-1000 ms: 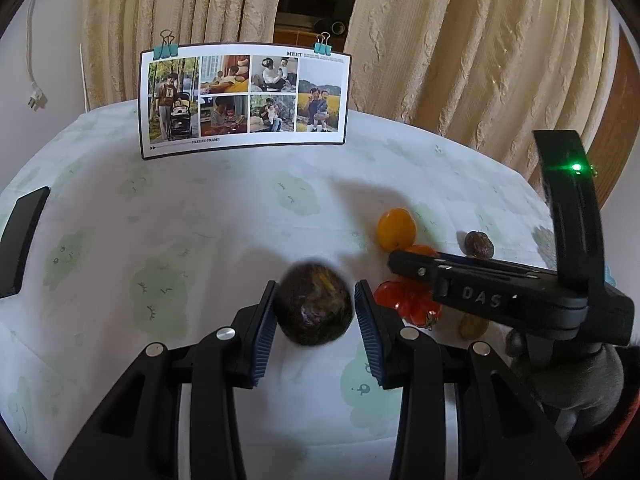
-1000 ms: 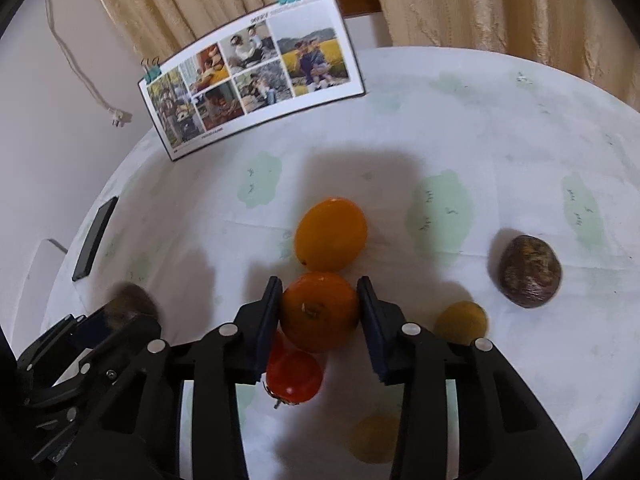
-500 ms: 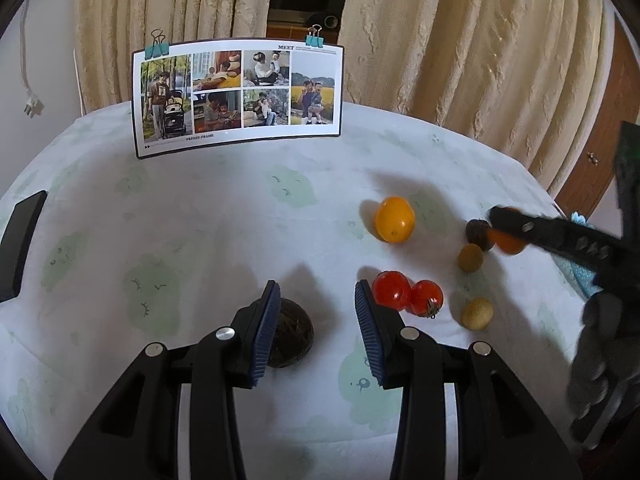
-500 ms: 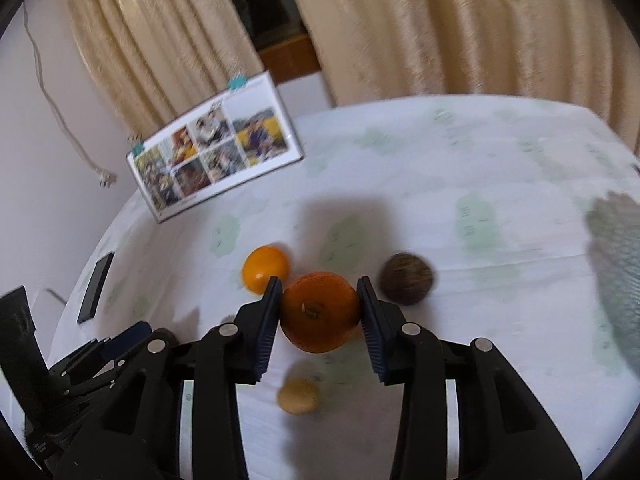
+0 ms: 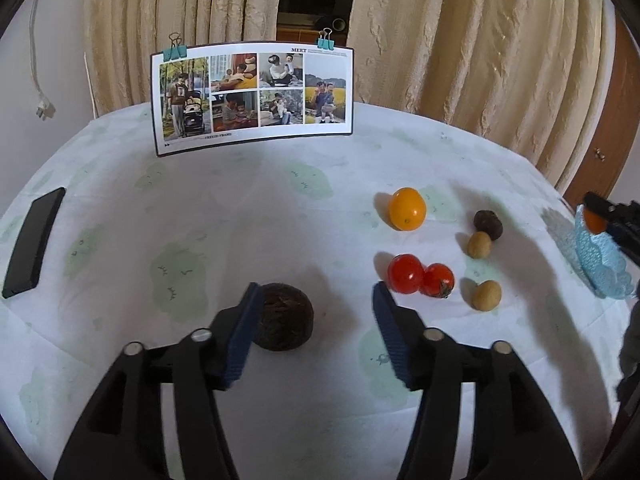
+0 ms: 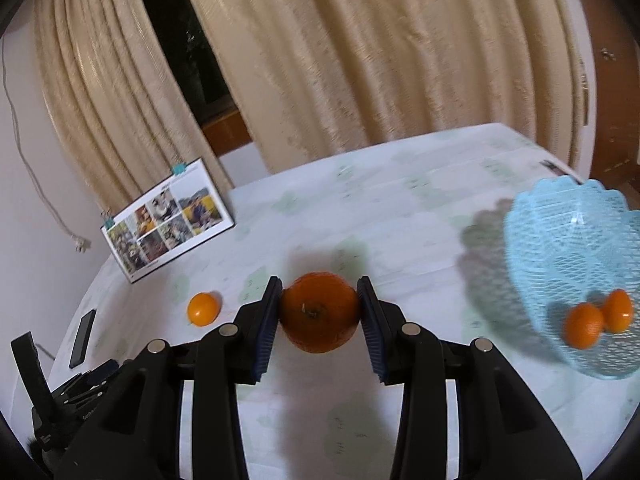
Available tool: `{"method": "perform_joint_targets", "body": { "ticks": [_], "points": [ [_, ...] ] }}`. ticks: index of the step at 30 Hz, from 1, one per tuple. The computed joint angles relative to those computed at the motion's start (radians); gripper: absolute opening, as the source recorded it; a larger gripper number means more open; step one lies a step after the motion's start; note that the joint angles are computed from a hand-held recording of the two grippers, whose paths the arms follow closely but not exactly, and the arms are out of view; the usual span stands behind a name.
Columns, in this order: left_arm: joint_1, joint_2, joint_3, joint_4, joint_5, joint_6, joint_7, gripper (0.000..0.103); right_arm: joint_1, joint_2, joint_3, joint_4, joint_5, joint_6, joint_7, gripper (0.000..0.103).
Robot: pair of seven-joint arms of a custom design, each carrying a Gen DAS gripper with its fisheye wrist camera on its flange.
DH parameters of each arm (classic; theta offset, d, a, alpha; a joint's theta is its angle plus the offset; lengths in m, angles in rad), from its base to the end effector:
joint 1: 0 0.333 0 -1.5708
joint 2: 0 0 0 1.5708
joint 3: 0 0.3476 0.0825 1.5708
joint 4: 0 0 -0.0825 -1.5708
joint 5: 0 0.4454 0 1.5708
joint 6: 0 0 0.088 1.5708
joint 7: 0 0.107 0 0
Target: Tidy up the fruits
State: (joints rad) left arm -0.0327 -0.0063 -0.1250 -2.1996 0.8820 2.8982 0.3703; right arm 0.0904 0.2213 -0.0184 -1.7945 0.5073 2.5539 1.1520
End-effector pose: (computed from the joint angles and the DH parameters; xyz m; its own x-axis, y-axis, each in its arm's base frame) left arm 0.5991 -0.1420 0.4462 0.2047 -0.9728 0.1085 -0.6634 -0.2194 -0.7154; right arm 0.7225 0.0463 0.4884 0.2092 -0.9512 -0.2268 -0.8270 -0.0483 -0.5602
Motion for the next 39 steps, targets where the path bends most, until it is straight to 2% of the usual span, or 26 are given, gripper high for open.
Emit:
{"method": "perform_joint_targets", "body": {
  "ticks": [5, 11, 16, 17, 22, 26, 30, 33, 39],
  "points": [
    [-0.002, 0.012, 0.0, 0.001, -0.07, -0.02, 0.048, 0.059, -0.016, -0.026, -0.019, -0.026, -0.005, 0.041, 0.018, 0.04],
    [-0.007, 0.029, 0.001, 0.023, -0.05, -0.052, 0.048, 0.059, -0.04, -0.044, -0.035, -0.047, -0.012, 0.071, 0.047, 0.04],
    [-0.014, 0.039, 0.004, 0.044, -0.008, -0.102, 0.022, 0.041, -0.062, -0.05, -0.05, -0.054, -0.019, 0.095, 0.076, 0.04],
    [-0.014, 0.04, 0.005, 0.046, -0.004, -0.109, 0.018, 0.04, -0.065, -0.049, -0.051, -0.054, -0.022, 0.099, 0.081, 0.04],
    [-0.016, 0.046, 0.005, 0.056, 0.003, -0.125, 0.016, 0.041, -0.084, -0.056, -0.06, -0.062, -0.025, 0.118, 0.098, 0.04],
    [-0.017, 0.057, 0.004, 0.063, -0.043, -0.137, 0.058, 0.046, -0.095, -0.062, -0.063, -0.072, -0.03, 0.128, 0.102, 0.04],
    [-0.019, 0.072, 0.001, 0.078, -0.096, -0.16, 0.113, 0.046, -0.103, -0.062, -0.066, -0.074, -0.029, 0.133, 0.107, 0.04],
    [-0.015, 0.077, 0.003, 0.075, -0.148, -0.148, 0.152, 0.044, -0.109, -0.061, -0.069, -0.074, -0.032, 0.139, 0.113, 0.04],
    [-0.025, 0.072, 0.002, 0.078, -0.131, -0.15, 0.133, 0.043, -0.118, -0.062, -0.08, -0.075, -0.054, 0.151, 0.136, 0.04]
  ]
}}
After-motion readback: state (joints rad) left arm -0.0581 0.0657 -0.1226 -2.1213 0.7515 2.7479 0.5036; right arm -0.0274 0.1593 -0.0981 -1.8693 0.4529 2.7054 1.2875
